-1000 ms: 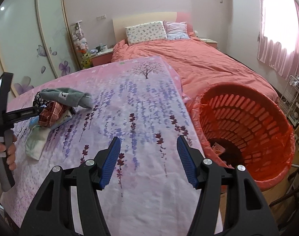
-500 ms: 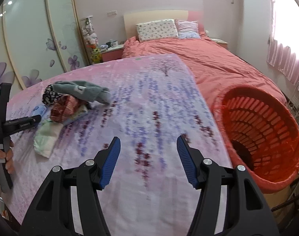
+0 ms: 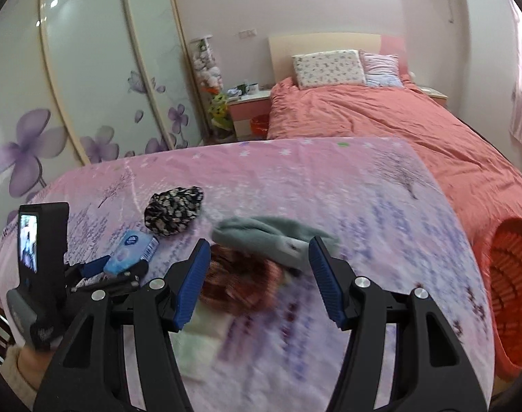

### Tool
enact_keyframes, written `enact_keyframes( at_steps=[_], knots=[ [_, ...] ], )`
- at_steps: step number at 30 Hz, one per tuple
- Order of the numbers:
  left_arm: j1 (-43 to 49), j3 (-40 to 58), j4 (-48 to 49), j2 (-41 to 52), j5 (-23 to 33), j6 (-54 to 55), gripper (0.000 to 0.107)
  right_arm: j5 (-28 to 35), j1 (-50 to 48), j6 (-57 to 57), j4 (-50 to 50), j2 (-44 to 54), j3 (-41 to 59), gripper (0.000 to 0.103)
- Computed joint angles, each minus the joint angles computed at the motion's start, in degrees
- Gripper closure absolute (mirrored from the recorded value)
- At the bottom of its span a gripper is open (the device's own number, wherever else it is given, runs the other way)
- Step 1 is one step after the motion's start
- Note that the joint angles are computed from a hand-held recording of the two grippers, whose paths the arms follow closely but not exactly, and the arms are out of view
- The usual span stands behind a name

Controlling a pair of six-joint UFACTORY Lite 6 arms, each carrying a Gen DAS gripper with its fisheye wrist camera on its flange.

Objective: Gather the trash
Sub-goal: 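Grasp the blue Vinda tissue pack with the left tool while the right tool grasps the green towel, then lift the tissue pack with the left tool while the right tool lifts the green towel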

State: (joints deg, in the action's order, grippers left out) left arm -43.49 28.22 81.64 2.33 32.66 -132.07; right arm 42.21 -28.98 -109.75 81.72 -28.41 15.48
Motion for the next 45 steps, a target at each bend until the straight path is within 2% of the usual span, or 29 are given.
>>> enact_keyframes(
  at_steps=[4,5,6,7,9,14,18,20,22,24,25,28,32,35,37,40,45],
  knots=[
    [0.17,-0.13,0.19,-0.13,-0.11,-0.08,0.042,-12.01,11.56,-5.05,10.45,0.57,-0.9,0.045],
    [0.08,-0.09,0.17,-0.04,-0.05,-0.13,0.042,-12.93,12.06,-7.03,12.52,1.29,-0.92,0.053],
    [0.06,-0.08,0.17,-0.02,-0.04,-0.17,0.042,-12.31,10.83,-7.75,12.18,2.49,-0.46,0.079],
    [0.06,-0.08,0.17,-0.02,-0.04,-0.17,0.042,-11.38,9.57,-6.07,10.32,3.97,0.6,0.093],
    [0.08,-0.1,0.2,-0.03,-0.06,-0.2,0.042,-6.91,4.24,-5.02,7.28,4.07,0.72,0.096],
    [0.14,-0.1,0.22,-0.03,-0.06,-0.18,0.042,5.05,-13.94,-5.9,-1.25,6.99,2.81,0.096],
    [0.11,-0.09,0.26,0.03,-0.06,-0.26,0.042,8.18,-24.09,-8.24,-8.63,15.08,6.5,0.095],
    [0.3,-0.3,0.55,-0.06,-0.14,-0.42,0.042,8.78,-27.41,-8.83,-12.77,19.3,8.32,0.085],
    [0.3,-0.3,0.55,-0.06,-0.14,-0.42,0.042,9.67,-29.84,-10.08,-14.39,21.51,8.88,0.049],
    [0.39,-0.33,0.57,-0.08,-0.14,-0.37,0.041,10.12,-30.81,-11.28,-14.05,21.94,8.66,0.04],
    [0.39,-0.33,0.57,-0.08,-0.14,-0.37,0.041,9.94,-30.2,-10.9,-13.88,22.07,8.68,0.039],
    [0.49,-0.41,0.72,-0.17,-0.24,-0.45,0.041,8.13,-26.66,-8.89,-11.59,22.17,8.64,0.038],
    [0.42,-0.34,0.74,-0.07,-0.23,-0.55,0.041,1.89,-19.26,-9.33,-4.35,22.4,7.64,0.038],
    [0.43,-0.35,0.79,-0.08,-0.22,-0.58,0.041,-3.46,-13.84,-11.41,1.71,24.33,7.96,0.047],
    [0.82,-0.74,1.75,-0.47,-0.7,-1.2,0.041,-5.86,-12.11,-12.32,3.79,25.56,8.45,0.062],
    [2.1,-1.53,3.96,-1.19,-2.13,-1.78,0.04,-5.55,-14.02,-14.62,3.93,25.54,8.16,0.077],
    [4.88,-0.56,4.5,-1.23,-3.58,0.39,0.039,-4.64,-16.13,-13.96,2.18,27.57,9.44,0.076]
  ],
)
